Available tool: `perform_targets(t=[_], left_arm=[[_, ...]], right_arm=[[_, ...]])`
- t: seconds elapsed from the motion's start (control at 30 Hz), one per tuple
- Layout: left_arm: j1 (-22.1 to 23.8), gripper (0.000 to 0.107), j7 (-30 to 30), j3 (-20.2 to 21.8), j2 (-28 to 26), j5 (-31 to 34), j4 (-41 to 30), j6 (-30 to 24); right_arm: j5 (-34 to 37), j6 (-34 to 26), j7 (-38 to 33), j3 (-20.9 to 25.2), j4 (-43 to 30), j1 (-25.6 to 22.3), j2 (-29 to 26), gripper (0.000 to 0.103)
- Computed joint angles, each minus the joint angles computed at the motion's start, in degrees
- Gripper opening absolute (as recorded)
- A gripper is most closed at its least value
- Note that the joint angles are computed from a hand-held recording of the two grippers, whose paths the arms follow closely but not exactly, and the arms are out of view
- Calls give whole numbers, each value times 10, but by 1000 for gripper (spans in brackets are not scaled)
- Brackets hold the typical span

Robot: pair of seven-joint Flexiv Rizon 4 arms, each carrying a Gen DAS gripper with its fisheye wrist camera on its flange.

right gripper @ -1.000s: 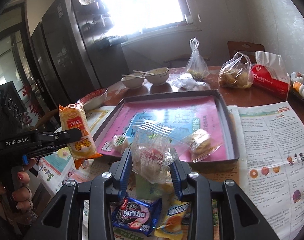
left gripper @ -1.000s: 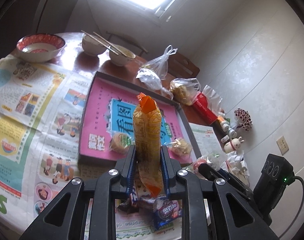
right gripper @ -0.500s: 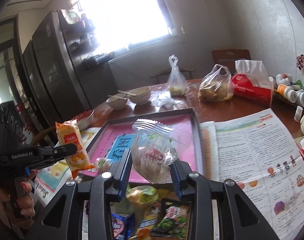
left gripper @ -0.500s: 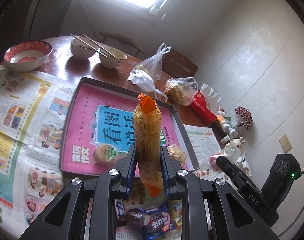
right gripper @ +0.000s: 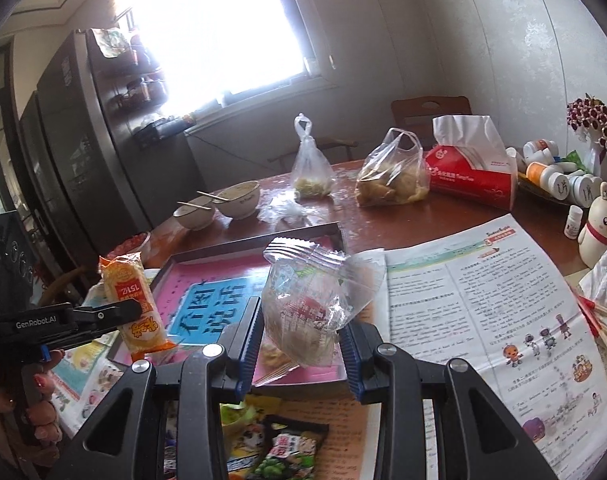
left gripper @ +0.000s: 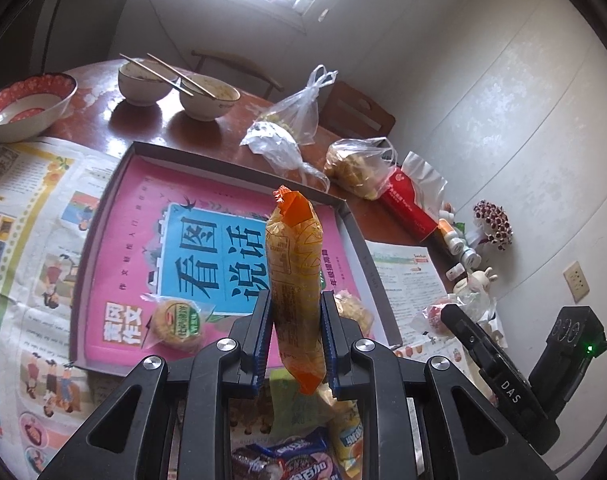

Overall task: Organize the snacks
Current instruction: 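Carry the orange bag with the left gripper while the right carries the clear bag over the tray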

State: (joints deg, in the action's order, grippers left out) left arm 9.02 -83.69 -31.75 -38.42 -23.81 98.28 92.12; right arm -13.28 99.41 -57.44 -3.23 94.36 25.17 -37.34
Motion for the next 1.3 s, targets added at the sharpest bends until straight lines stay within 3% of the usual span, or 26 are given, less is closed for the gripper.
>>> perform_targets(t=[0.3, 0.43, 0.57, 0.77, 1.07, 1.3], left_arm=[[-19, 23, 4, 23, -22, -10, -25, -20], [-25, 23, 4, 32, -29, -14, -33, -22], [-25, 23, 4, 33, -38, -18, -38, -21], [-42, 23, -2, 57, -48, -21, -56, -35], [-57, 23, -2, 75, -53, -26, -66, -43], [-62, 22, -7, 85, -51, -30, -64, -45]], right_arm=[[8, -14, 28, -112, -6, 78, -22, 37], [4, -20, 38, -137, -14, 95, -35, 37], [10, -19, 59, -212, -14, 148, -53, 37], [6, -27, 72, -243, -26, 169, -71, 37], [-20, -34, 54, -185, -41, 131, -70, 37], [-45, -54, 13, -46, -64, 39, -66, 37]])
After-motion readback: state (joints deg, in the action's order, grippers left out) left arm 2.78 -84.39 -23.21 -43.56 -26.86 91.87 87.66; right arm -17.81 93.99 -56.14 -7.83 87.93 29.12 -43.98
